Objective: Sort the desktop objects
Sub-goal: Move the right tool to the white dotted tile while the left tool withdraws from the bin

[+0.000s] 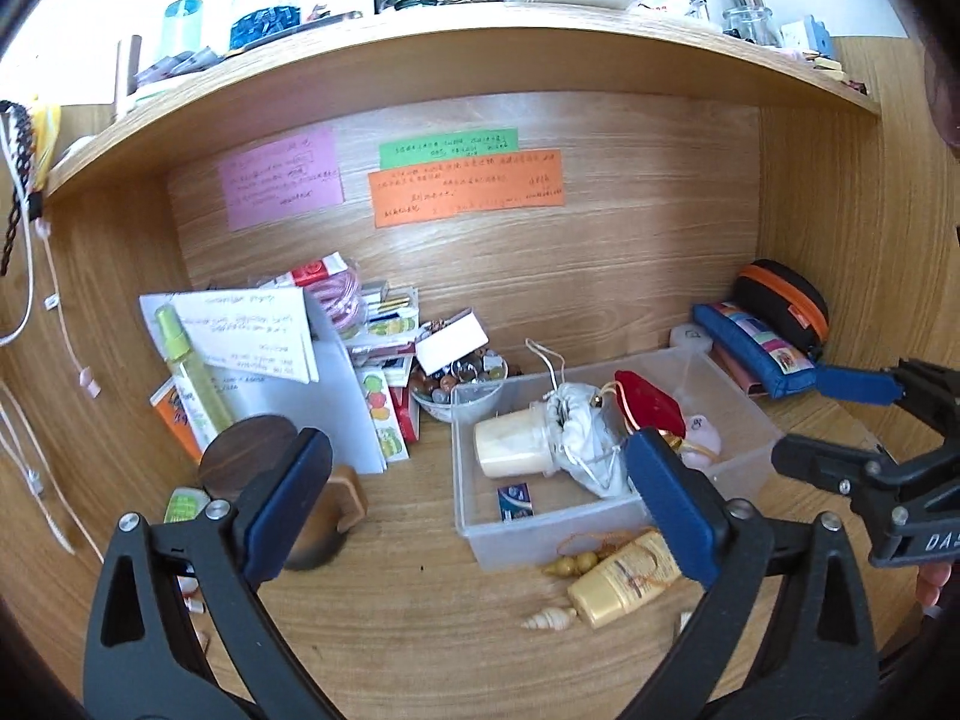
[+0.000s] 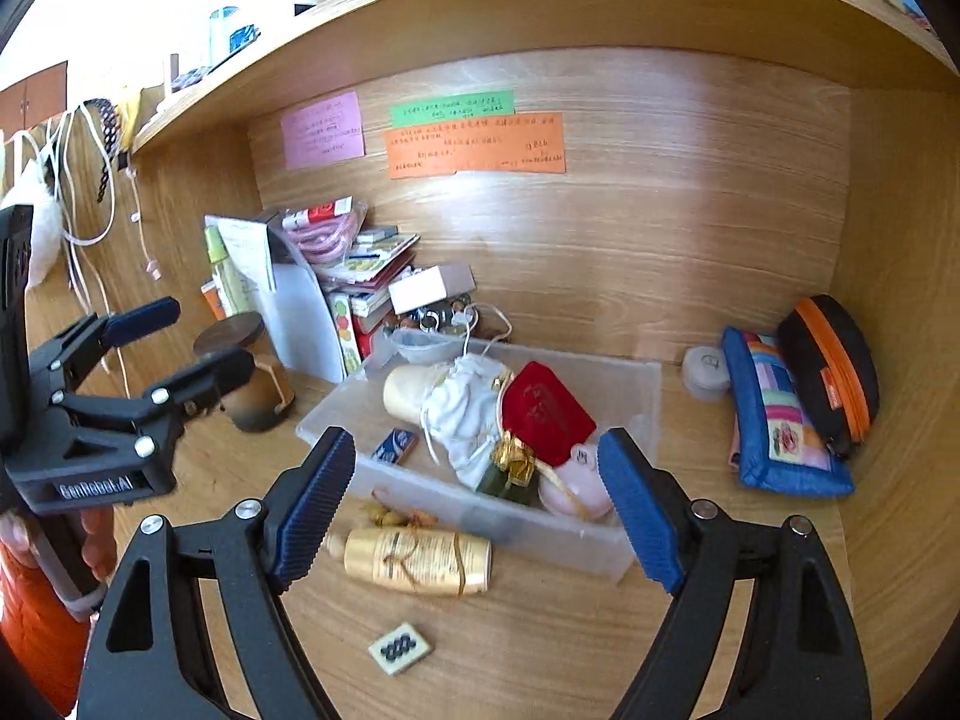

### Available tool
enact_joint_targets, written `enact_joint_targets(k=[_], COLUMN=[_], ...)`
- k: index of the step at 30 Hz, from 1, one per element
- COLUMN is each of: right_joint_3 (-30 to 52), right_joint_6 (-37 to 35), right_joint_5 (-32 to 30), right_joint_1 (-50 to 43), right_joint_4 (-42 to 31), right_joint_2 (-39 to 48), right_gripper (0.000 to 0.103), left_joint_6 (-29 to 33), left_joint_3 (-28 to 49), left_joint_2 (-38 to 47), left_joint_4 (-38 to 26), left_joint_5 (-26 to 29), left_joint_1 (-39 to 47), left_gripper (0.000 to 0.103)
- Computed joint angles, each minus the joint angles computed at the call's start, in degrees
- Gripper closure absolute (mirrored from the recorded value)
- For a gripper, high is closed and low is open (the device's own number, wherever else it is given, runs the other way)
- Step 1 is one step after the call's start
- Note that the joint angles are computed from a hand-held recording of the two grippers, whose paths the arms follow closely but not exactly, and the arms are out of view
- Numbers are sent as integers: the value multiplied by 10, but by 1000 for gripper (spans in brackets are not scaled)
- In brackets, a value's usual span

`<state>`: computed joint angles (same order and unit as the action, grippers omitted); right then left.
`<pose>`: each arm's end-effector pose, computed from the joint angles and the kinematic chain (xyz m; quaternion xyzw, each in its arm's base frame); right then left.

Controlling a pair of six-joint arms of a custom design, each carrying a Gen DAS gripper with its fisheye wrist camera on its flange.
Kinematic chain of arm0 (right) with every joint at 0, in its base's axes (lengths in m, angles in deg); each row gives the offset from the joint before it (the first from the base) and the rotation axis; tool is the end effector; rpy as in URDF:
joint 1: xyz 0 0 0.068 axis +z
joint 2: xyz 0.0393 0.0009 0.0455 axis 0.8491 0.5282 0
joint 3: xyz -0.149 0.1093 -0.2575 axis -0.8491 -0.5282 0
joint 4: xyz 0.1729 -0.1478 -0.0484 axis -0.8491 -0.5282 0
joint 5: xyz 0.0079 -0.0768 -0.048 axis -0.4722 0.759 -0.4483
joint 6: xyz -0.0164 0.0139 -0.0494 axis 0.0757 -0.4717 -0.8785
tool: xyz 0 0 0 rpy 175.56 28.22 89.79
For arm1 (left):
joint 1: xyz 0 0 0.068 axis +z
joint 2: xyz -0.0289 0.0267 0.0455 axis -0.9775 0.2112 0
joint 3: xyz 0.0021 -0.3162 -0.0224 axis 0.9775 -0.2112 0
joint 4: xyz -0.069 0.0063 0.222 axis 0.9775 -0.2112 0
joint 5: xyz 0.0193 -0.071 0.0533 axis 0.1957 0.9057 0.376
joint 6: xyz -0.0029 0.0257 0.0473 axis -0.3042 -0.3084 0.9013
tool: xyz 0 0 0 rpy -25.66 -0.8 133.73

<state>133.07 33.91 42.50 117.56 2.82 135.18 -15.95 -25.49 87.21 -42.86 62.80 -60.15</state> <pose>0.1359 0.1740 0.2760 0.1278 0.8660 -0.0267 0.4827 0.2570 0.0534 0.2759 0.3401 0.7800 -0.1525 0.5027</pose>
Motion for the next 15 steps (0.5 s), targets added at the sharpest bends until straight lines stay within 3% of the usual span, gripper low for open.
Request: enact_joint_targets(k=[8,15], right_joint_3=[-35,-119], right_joint_6=[83,74], right_joint_5=[-17,-98], right_joint_1=[65,50], right_joint_4=[6,163], right_joint_2=[51,106], right_gripper=[22,22], left_joint_6=[88,127], left_joint_3=[-22,-43], left_joint_2=[8,61], left_joint_4=[-60,-52], left_joint_5=[30,-6], left_joint_1=[57,62], left_gripper=[3,3])
